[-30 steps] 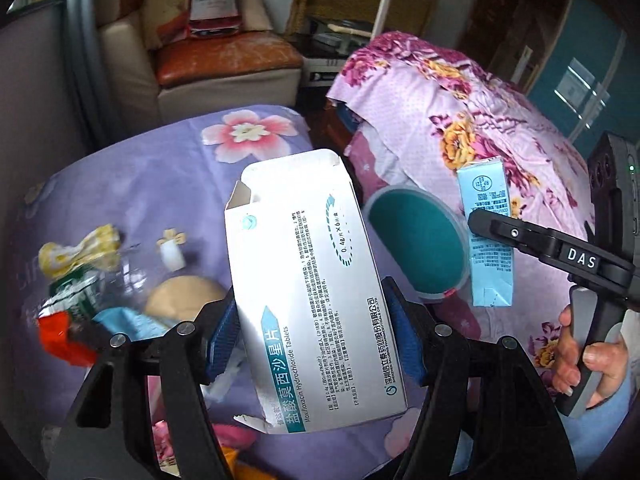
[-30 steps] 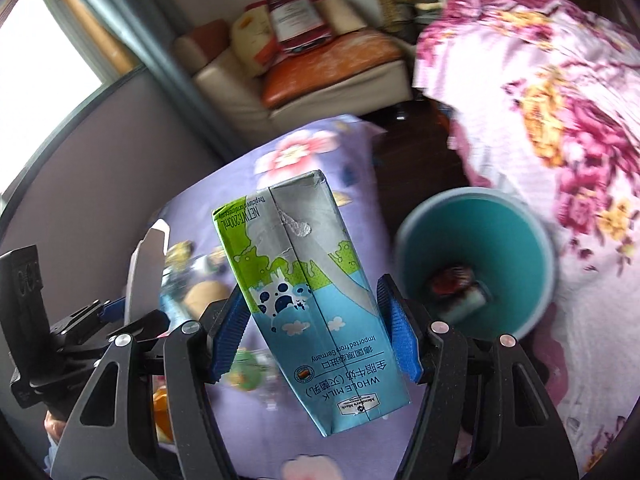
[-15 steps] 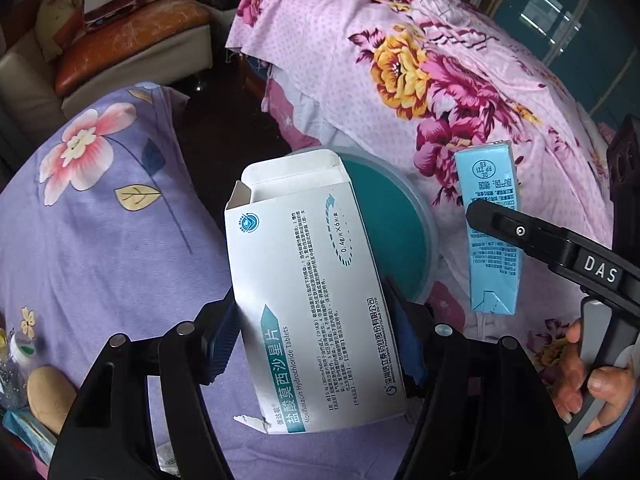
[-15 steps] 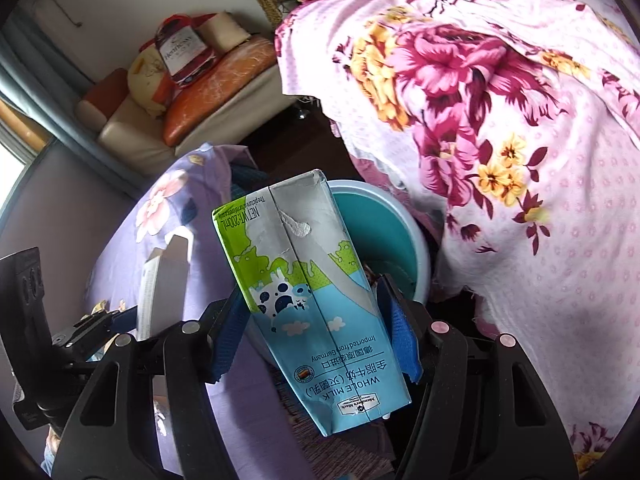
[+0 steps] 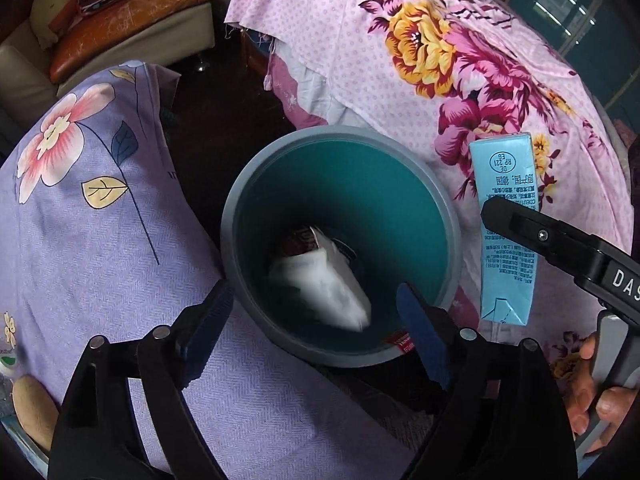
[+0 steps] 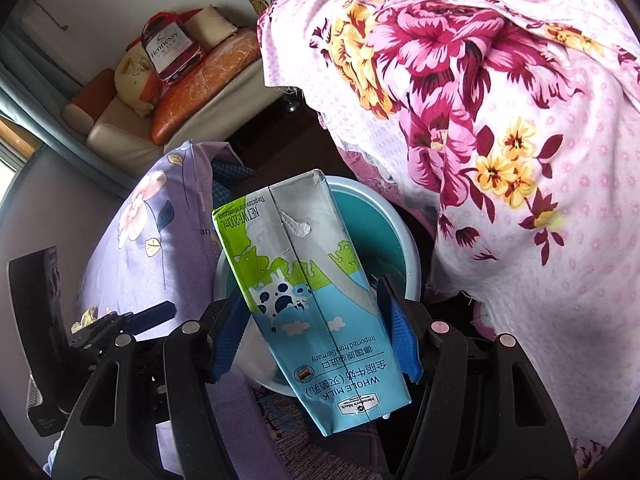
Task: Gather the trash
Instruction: 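Open the right tool to drop the milk carton into the bin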
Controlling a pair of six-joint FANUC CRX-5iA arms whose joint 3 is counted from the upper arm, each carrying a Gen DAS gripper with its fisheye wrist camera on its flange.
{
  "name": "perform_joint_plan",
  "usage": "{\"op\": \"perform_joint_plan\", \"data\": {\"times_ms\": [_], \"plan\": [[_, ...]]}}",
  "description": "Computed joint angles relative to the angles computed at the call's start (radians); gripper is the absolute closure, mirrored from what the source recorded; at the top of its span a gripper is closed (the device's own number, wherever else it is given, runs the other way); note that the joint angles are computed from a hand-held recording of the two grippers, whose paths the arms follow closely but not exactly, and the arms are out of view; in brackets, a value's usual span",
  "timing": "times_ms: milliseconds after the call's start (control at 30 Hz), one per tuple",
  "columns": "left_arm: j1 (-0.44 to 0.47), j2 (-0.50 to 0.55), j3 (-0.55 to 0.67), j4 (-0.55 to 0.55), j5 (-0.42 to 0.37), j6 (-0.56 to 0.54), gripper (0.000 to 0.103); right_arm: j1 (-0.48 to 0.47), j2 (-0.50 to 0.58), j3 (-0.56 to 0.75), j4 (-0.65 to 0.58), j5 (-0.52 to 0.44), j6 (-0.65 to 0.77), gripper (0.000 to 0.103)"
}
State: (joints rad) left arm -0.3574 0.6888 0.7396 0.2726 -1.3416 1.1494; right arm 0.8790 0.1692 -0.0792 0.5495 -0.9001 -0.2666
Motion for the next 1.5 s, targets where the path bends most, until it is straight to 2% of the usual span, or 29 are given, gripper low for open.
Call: {"op": "perform_joint_plan", "data": {"times_ms": [333, 400, 467, 867, 1233, 1500], "plan": [[0.045, -0.054, -0.08, 0.055, 0.017, 0.001, 0.014, -0.003, 0.051, 0.075, -0.055, -0.024, 0.086, 0.042], [0.056, -0.067, -0.099, 0.072, 0.019, -0.003, 0.013, -0.004, 0.073, 0.109, -0.081, -0.038, 0.119, 0.041], [0.065, -0.081, -0.116, 0.083, 0.022, -0.007, 0.013, -0.005, 0.087, 0.133, -0.098, -0.044, 0.139, 0.031], [0.129, -0.193, -0.26, 0.142, 0.052, -0.05, 0.012, 0.037, 0.136, 0.247, -0.112, -0.143, 0.195, 0.027], [0.245, -0.357, -0.451, 0.167, 0.098, -0.116, 0.012, 0.106, 0.198, 0.382, -0.13, -0.204, 0.243, 0.026], [0.36, -0.449, -0.556, 0.218, 0.116, -0.192, 0.011, 0.148, 0.297, 0.549, -0.16, -0.274, 0.305, 0.026]]}}
